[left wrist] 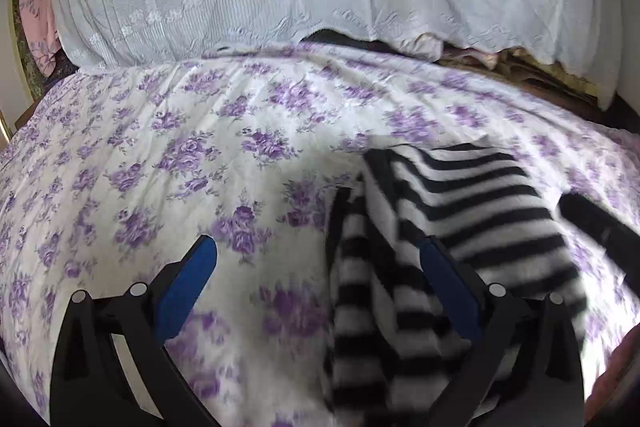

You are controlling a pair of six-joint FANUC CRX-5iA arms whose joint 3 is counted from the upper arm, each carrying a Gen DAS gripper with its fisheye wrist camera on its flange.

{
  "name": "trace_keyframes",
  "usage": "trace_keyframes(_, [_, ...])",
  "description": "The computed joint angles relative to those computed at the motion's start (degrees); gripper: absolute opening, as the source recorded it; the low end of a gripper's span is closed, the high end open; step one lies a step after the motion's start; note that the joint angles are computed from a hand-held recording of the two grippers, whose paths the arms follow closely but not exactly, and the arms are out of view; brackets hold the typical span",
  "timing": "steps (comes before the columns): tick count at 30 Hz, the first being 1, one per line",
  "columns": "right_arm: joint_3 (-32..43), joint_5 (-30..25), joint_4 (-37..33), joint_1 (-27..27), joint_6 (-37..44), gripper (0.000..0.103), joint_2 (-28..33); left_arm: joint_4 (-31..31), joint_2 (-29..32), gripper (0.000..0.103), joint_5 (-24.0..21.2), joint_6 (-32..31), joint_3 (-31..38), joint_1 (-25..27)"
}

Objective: Fold small clothes

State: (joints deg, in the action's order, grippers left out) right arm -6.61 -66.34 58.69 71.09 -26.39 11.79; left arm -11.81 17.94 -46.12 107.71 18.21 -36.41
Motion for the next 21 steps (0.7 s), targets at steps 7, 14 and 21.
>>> trace_keyframes(7, [-0.1,2.6,-5.0,-4.1,2.1,0.038,3.1,-7.3,3.9,0.099,0.0,3.6,3.0,-2.1])
trace_keyframes(14, [-0.2,2.6,-4.8,-3.9,3.4,0.042,2.8,-10.8,4.0,0.099,-0.4,5.5,3.6,-3.4])
trace_keyframes(21, [0.1,1.9,-4.9,-3.5,3.5,0.043,2.9,-10.9,3.9,0.099,-0.4,5.6,3.5,-3.4])
